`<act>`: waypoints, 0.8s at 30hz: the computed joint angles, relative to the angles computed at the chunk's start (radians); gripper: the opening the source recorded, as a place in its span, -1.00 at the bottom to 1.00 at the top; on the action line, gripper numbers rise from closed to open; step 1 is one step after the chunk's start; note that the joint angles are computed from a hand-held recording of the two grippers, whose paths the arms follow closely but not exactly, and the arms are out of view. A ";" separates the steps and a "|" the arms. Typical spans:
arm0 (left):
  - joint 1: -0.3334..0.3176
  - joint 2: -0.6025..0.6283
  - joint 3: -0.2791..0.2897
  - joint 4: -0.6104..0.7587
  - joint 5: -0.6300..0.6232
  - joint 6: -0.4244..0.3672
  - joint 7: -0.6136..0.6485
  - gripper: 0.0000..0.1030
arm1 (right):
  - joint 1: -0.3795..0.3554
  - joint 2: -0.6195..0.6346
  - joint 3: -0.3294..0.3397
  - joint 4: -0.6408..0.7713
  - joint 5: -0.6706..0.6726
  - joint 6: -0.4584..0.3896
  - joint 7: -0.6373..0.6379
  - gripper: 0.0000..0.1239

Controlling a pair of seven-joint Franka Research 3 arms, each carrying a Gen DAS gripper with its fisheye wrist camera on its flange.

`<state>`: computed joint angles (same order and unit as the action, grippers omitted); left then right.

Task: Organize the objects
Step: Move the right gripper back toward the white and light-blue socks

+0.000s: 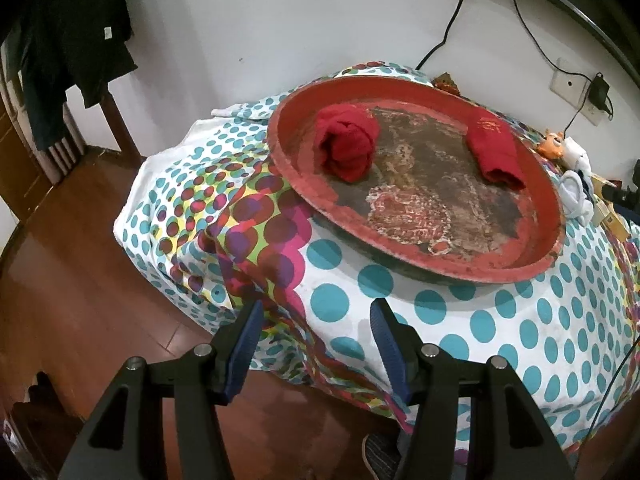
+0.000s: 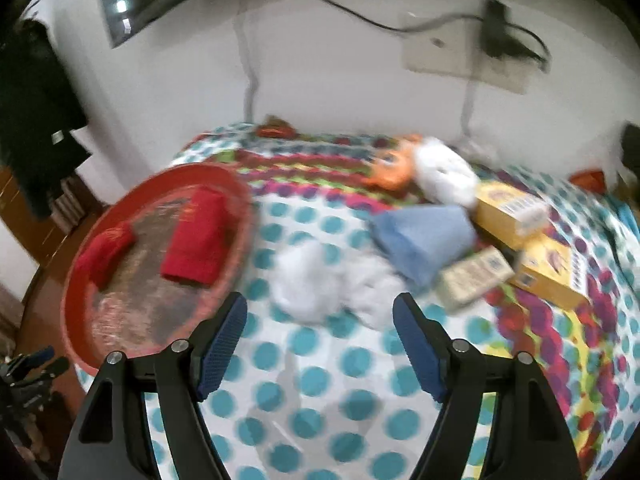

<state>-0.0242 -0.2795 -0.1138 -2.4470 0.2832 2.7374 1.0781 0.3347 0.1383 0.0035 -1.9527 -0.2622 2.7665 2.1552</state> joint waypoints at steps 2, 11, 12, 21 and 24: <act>0.001 0.001 -0.003 0.001 0.006 -0.001 -0.001 0.10 | -0.006 -0.003 -0.004 -0.018 0.004 0.006 0.001 0.06; -0.001 0.010 -0.003 0.005 0.009 -0.011 0.001 0.10 | 0.005 0.052 -0.047 -0.011 -0.079 0.032 0.097 0.00; -0.003 0.011 -0.002 0.005 0.006 -0.012 0.005 0.10 | 0.003 0.063 -0.047 -0.003 -0.069 0.034 0.095 0.00; -0.005 0.010 -0.001 0.002 -0.009 -0.001 0.016 0.10 | 0.011 0.160 -0.076 0.077 0.029 0.071 0.076 0.00; -0.009 0.011 0.000 0.001 -0.016 0.001 0.021 0.10 | 0.033 0.180 -0.098 0.105 0.015 0.057 0.060 0.00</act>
